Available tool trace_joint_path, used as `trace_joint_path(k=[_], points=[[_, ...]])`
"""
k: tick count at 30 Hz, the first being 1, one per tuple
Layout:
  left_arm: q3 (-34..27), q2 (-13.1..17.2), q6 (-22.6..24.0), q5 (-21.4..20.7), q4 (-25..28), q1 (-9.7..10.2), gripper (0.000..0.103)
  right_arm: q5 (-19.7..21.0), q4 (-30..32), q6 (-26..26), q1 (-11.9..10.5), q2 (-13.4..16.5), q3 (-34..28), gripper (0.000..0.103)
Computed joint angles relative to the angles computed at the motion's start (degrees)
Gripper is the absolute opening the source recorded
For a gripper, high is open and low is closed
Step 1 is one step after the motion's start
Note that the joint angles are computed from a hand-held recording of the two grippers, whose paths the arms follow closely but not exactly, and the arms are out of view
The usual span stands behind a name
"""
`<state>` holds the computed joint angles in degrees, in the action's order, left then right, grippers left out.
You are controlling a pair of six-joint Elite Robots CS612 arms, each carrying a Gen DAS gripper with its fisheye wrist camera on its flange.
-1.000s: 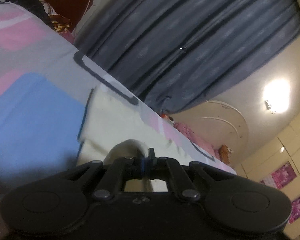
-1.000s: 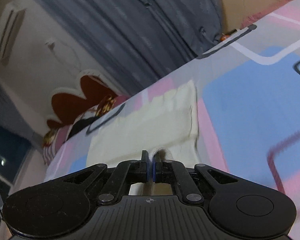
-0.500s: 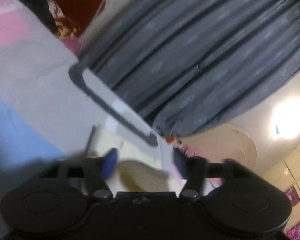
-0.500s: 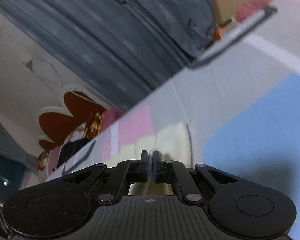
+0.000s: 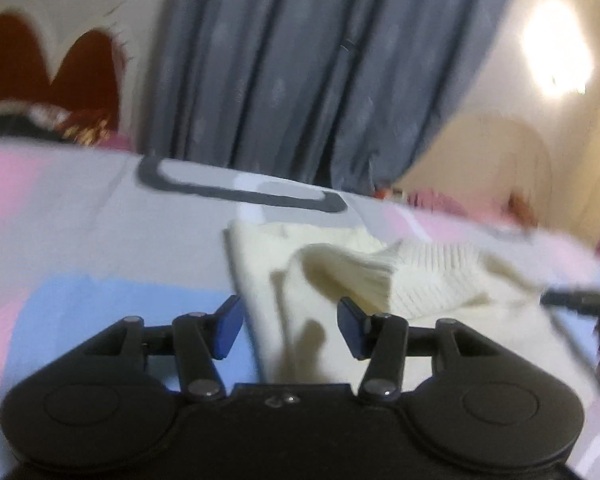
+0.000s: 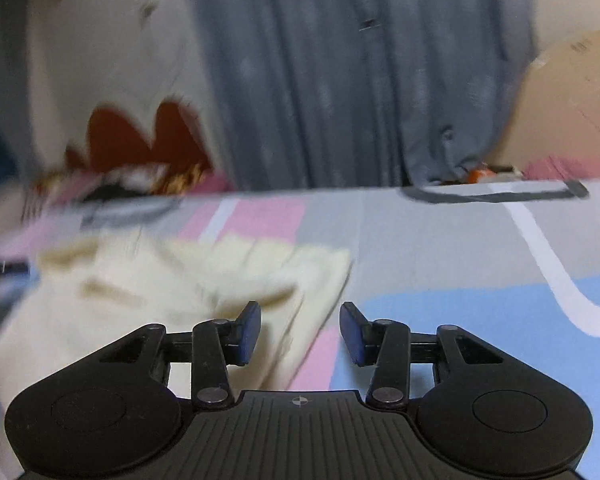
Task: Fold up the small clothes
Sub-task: 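Fold the held hem over toward the collar and open both tools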
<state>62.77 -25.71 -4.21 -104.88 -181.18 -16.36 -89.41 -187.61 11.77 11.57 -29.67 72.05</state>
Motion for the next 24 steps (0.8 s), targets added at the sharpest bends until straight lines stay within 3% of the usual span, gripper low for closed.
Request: trace_joint_path(k=[2, 4, 6, 7, 9, 13, 17, 22, 23, 24], points=[[-2.68, 0.85, 5.54, 3.45, 1.72, -1.51, 0.05, -3.64, 3.26, -3.32, 1.13, 2.3, -4.67, 0.045], [-6.83, 2.34, 6.93, 9.09, 7.15, -2.8, 0.05, -5.66, 3.64, -3.37, 1.44, 4.76, -8.9, 0.045], [-9.46, 3.68, 1.75, 10.47, 8.13, -2.83, 0.046, -11.16, 7.71, 2.2, 1.7, 6.46, -13.1, 0.045], [-9.78, 3.97, -0.86, 8.95, 6.93, -2.5, 0.047, -10.82, 6.52, 7.98, 1.27, 6.56, -13.29, 0.045], [-8.99, 3.78, -2.35, 7.64, 5.0, -2.17, 0.048, -8.63, 3.93, 12.33, 0.66, 6.03, -12.17, 0.045], [-9.67, 3.94, 0.13, 7.52, 8.11, -2.16, 0.048, -6.54, 3.81, 6.16, 0.83, 5.53, -11.02, 0.045], [-11.48, 4.59, 0.32, 8.95, 12.51, -2.41, 0.046, -3.81, 6.76, 6.36, 0.72, 6.28, -12.07, 0.045], [-12.64, 5.16, 0.24, 9.96, 13.55, -2.49, 0.047, -6.73, 11.69, 2.15, 1.35, 7.79, -15.56, 0.04], [-13.41, 5.53, -0.12, 9.65, 14.05, -2.4, 0.046, -7.41, 11.87, 1.3, 1.52, 8.02, -15.93, 0.04], [-13.61, 5.62, -0.51, 9.33, 14.19, -2.32, 0.036, -8.08, 11.77, 0.38, 1.69, 8.24, -16.24, 0.04]])
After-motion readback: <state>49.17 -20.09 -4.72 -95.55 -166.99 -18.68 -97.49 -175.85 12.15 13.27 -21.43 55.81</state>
